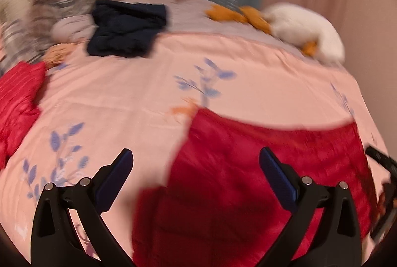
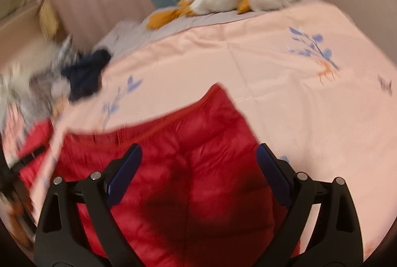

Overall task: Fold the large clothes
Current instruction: 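Lower the folded bundle onto the bed and open both grippers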

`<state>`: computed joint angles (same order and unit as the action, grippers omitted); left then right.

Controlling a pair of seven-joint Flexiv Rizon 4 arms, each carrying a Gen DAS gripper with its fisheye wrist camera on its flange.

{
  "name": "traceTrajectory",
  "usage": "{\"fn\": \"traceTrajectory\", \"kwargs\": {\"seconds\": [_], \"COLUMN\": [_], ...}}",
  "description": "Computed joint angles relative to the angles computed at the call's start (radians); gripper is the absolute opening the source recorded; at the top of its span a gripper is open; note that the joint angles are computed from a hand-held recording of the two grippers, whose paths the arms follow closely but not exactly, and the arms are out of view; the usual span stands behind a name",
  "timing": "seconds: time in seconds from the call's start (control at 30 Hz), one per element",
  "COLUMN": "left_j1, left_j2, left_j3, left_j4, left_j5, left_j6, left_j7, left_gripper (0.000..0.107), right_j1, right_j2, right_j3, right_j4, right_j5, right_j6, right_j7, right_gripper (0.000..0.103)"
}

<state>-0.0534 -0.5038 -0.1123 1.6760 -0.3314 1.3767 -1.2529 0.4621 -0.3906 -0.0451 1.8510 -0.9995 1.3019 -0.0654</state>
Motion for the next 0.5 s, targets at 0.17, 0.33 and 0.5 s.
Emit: {"fn": "traceTrajectory", "kwargs": {"seconds": [0.17, 0.33, 0.5], "left_j1": [-0.042, -0.033, -0.062], "left_j2": [-0.036, -0.065, -0.051], "left_j3": [0.033, 0.022, 0.058], "left_j4": [-0.026, -0.036, -0.031], "left_j5": [0.045, 0.052, 0.082], "left_j6": [-0.09, -0.116, -0.11], "left_j7": [-0.004, 0.004, -0.039], "left_gripper": [0.102, 0.102, 0.102], "right_j1": [-0.001, 0.014, 0.064], "right_j2": [-0.064, -0.092, -0.063], "right_j3": [0.079, 0.068, 0.011], "right_j4": [-0.061, -0.061, -0.034], "right_j5": [0.179, 0.272, 0.254], "right_j6": [-0.103, -0.087, -0.068], "right_j7": [-0.205, -0.251, -0.2], "right_gripper": [0.095, 0.095, 0.095]}}
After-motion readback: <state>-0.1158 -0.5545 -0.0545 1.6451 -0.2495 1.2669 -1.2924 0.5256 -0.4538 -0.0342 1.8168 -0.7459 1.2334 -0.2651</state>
